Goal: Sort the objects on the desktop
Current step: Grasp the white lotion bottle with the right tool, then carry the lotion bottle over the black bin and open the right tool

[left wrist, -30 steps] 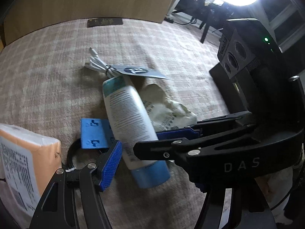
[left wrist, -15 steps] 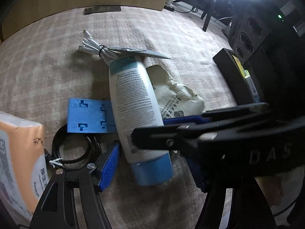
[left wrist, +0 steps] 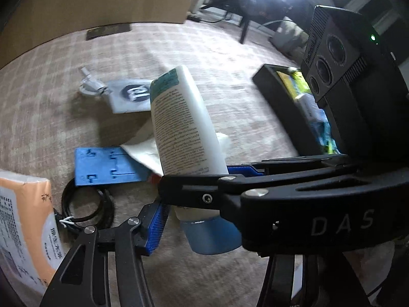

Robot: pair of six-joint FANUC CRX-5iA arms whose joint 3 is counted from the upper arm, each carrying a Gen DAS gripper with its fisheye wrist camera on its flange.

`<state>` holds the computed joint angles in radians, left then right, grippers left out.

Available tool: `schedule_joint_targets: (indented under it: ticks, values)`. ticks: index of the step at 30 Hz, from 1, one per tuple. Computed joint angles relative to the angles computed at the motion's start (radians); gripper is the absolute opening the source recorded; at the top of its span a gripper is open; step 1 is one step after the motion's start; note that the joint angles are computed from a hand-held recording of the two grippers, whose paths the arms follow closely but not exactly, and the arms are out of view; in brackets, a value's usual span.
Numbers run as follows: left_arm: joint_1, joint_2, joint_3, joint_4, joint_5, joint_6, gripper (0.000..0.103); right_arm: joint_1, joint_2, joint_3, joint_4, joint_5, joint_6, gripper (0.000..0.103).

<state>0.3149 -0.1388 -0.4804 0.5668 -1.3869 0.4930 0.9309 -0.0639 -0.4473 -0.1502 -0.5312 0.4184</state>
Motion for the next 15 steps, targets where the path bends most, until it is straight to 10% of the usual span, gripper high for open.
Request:
schedule_joint_targets:
  ticks: [15]
  values:
    - [-0.349,-0.1,0.046,0.064,0.06,0.194,0.057,0.072,-0.431,-0.251,0.331,-0.161,-0.324,0.028]
